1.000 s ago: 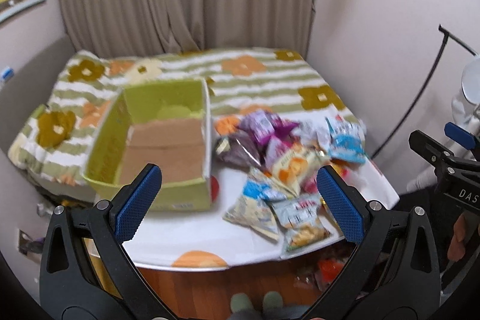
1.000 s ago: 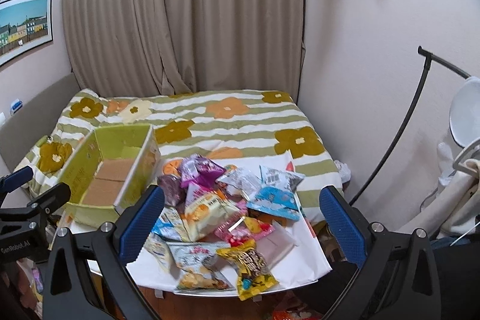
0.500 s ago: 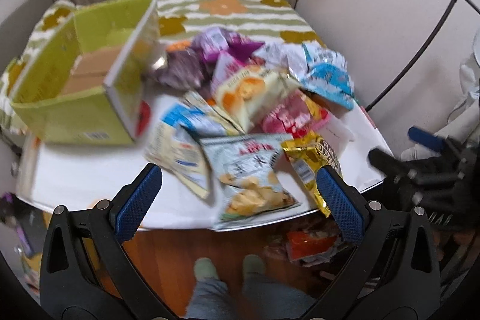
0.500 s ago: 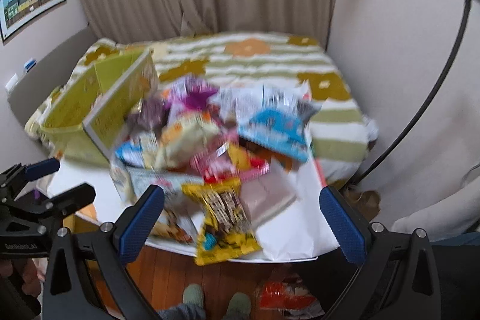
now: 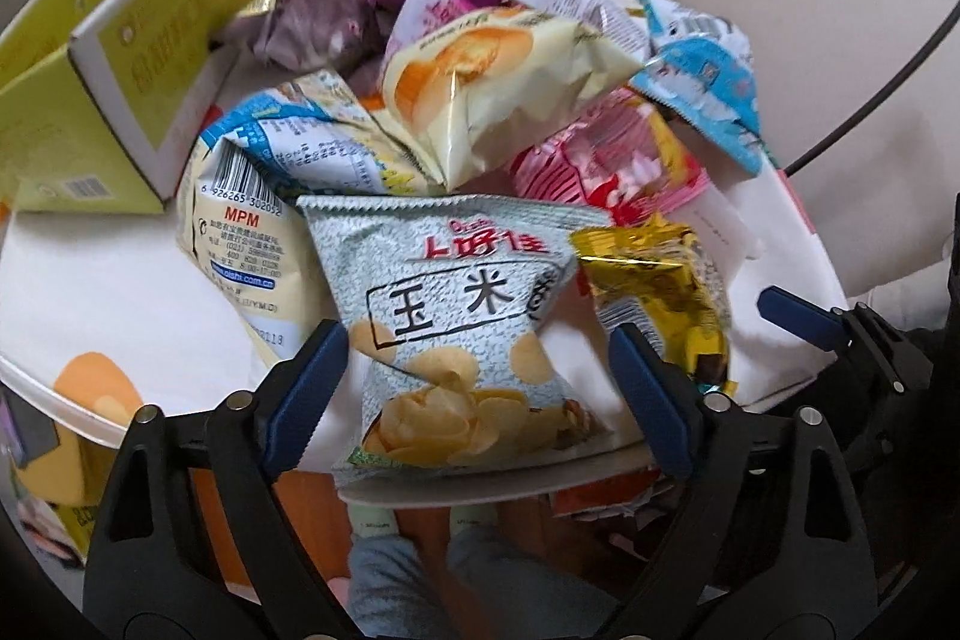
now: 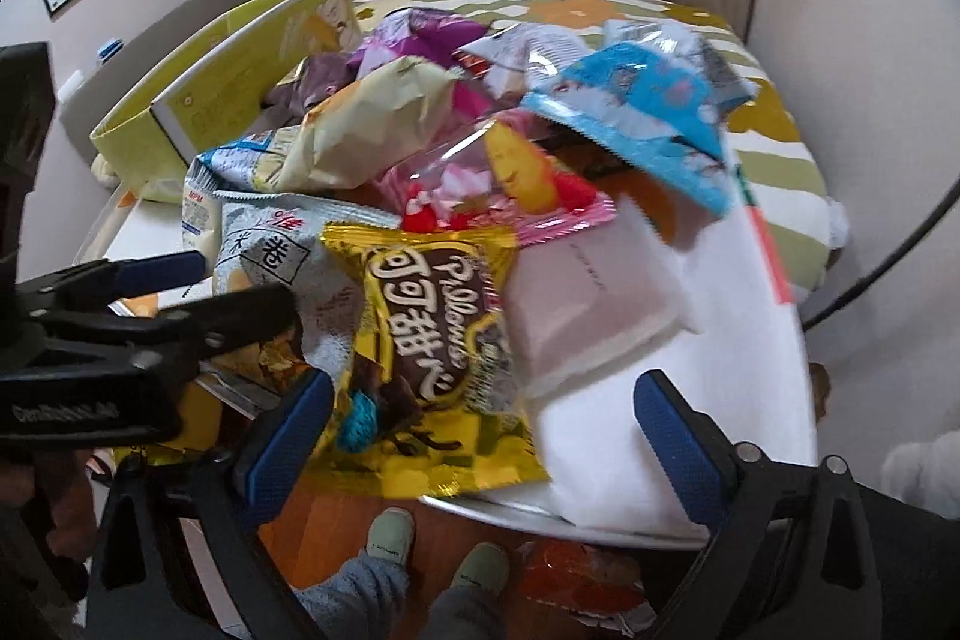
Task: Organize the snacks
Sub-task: 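Grasp the corn chip bag with left tool while right tool grasps yellow Pillows bag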
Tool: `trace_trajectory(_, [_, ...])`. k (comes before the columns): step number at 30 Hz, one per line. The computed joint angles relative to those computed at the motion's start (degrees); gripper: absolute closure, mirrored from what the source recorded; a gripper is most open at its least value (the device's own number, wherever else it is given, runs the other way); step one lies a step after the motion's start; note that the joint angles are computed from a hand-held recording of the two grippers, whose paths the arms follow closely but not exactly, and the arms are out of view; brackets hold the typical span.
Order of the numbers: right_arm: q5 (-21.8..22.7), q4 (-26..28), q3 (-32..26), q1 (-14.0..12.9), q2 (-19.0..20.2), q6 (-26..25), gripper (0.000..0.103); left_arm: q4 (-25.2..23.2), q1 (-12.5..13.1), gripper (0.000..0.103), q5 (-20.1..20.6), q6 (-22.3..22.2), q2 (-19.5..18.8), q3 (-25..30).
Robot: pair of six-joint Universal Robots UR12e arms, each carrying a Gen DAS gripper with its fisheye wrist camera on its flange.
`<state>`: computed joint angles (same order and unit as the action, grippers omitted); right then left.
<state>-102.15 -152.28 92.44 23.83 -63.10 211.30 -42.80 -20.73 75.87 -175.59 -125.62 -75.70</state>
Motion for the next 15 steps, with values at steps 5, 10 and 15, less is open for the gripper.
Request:
trace_trajectory(5, [1.53, -0.67, -1.25, -0.13, 1.36, -3.03, 0.019, -4.38, 0.16, 0.041, -0.59, -0.65, -1.11, 1.77])
trace_trajectory(10, [3.29, -0.1, -2.07, -0.34, 1.97, -4.77, 0.028, -4.17, -0.05, 0.053, 0.4, 0.29, -1.29, 2.0])
trace_trajectory(15, [4.17, -0.51, -1.89, -0.79, 2.04, -4.74, 0.032, -3.96, -0.16, 0.055, 1.46, 0.86, -1.15, 1.98])
